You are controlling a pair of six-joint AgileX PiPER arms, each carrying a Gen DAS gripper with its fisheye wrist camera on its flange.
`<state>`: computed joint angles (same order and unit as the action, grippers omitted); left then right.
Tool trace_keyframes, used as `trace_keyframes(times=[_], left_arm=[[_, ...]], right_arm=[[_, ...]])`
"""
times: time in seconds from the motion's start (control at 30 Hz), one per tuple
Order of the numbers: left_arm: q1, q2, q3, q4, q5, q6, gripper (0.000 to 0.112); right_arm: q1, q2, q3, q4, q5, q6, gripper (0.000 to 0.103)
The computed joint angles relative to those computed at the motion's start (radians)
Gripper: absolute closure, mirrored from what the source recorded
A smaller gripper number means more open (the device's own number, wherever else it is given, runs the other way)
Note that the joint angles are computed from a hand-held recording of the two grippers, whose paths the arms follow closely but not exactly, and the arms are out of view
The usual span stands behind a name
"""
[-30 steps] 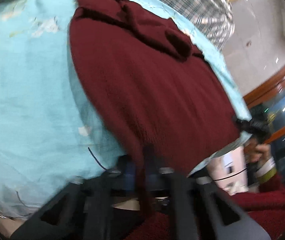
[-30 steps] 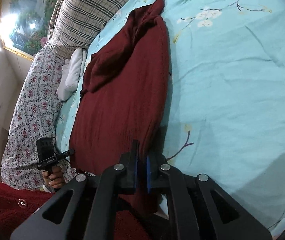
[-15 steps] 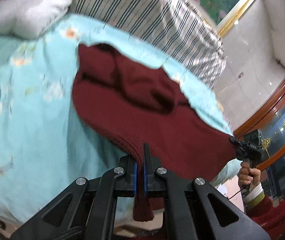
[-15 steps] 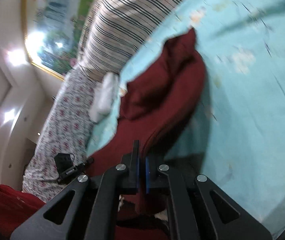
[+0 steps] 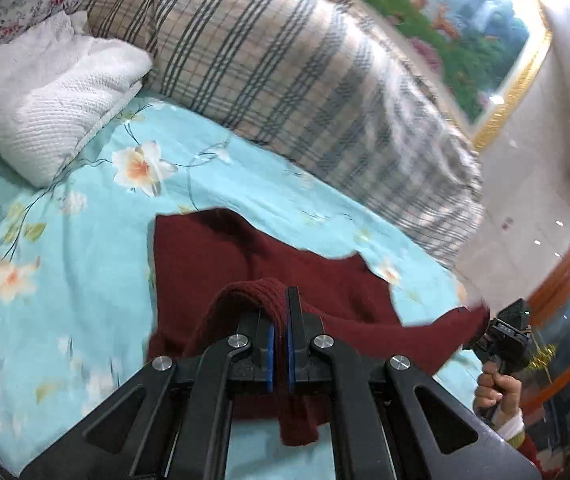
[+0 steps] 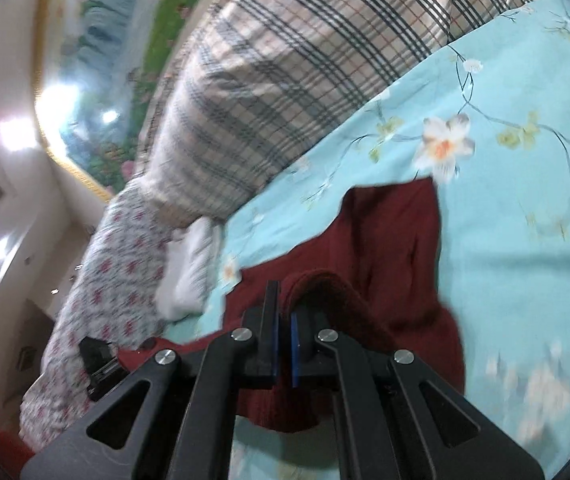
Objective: Fold large clothes
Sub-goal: 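Grasp the hem with both grippers and lift it toward the hood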
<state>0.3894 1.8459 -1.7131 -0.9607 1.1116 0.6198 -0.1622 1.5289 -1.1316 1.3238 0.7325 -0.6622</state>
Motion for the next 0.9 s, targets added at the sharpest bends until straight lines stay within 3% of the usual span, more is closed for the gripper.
trace_keyframes(times=[0.13,0.23,0.4,0.53,0.67,0.8,0.9], left_arm=[[-0.097,0.226,-0.262,0.133,-0.059,-0.188,0.110],[-0.133,0.376,-0.437,0.235,-0.052,-0.305,0.110],[-0.161,0.556,-0.638,0.317,-0.004,-0.396,0.110],[-0.167,0.557,-0.615,0.316,-0.024,-0.362,0.108],[-0.154,0.516,-0.569,0.293,0.003,-0.337,0.102],[-0.132,0.350,-0.325,0.210,-0.040,-0.225,0.096],[-0.148,0.241,-0.159,0.120,-0.044,-0.119,0.096]], right_arm=[[0.025,0.226,-0.232,-0.160,-0.047,0.173,0.099],[0.044,0.367,-0.364,-0.317,-0.056,0.340,0.099],[0.056,0.477,-0.423,-0.414,-0.062,0.421,0.099],[0.032,0.490,-0.401,-0.291,-0.053,0.319,0.097],[0.006,0.448,-0.344,-0.201,-0.037,0.243,0.094],[0.008,0.309,-0.213,-0.129,-0.096,0.154,0.072],[0.049,0.255,-0.180,-0.104,-0.103,0.097,0.071]])
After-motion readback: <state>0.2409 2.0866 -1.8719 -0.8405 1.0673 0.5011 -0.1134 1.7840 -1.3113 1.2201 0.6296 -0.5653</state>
